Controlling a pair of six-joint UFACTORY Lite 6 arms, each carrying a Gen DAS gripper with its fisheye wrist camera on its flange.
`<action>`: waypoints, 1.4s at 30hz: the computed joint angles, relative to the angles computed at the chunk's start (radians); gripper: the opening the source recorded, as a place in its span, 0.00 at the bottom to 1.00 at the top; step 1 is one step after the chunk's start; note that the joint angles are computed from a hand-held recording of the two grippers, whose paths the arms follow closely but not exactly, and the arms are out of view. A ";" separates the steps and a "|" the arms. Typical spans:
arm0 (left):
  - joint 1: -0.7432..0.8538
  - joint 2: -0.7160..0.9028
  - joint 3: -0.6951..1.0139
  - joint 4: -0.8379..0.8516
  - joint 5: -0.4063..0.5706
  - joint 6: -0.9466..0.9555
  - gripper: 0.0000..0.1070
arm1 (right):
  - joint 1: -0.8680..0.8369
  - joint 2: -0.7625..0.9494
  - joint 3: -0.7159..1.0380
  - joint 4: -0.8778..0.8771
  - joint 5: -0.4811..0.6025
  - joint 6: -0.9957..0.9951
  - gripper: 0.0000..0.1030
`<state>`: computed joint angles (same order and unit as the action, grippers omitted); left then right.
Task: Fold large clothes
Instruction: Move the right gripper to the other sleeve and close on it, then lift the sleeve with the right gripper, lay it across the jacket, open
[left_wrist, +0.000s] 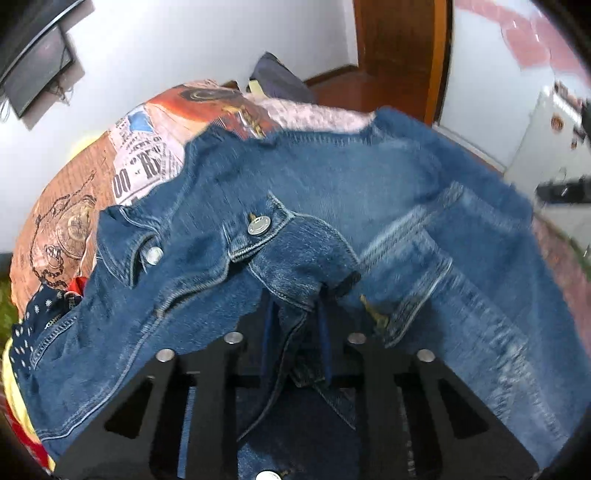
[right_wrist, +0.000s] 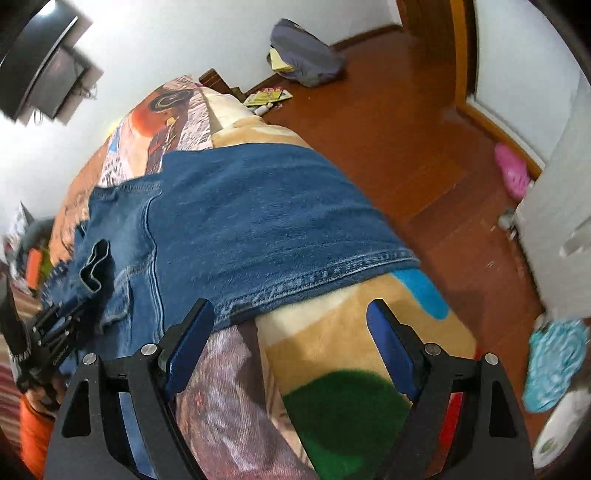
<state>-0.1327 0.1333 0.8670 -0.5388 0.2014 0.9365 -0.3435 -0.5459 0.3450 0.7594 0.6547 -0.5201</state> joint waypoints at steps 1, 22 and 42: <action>0.010 -0.008 0.021 -0.032 0.032 0.014 0.15 | -0.035 0.040 0.005 0.063 0.014 -0.068 0.80; -0.155 0.150 0.151 -0.054 0.133 -0.162 0.37 | 0.028 0.314 0.066 0.382 -0.163 -0.274 0.68; 0.048 -0.179 -0.028 -0.005 0.171 -0.102 0.57 | 0.268 0.038 0.120 -0.202 -0.284 0.391 0.11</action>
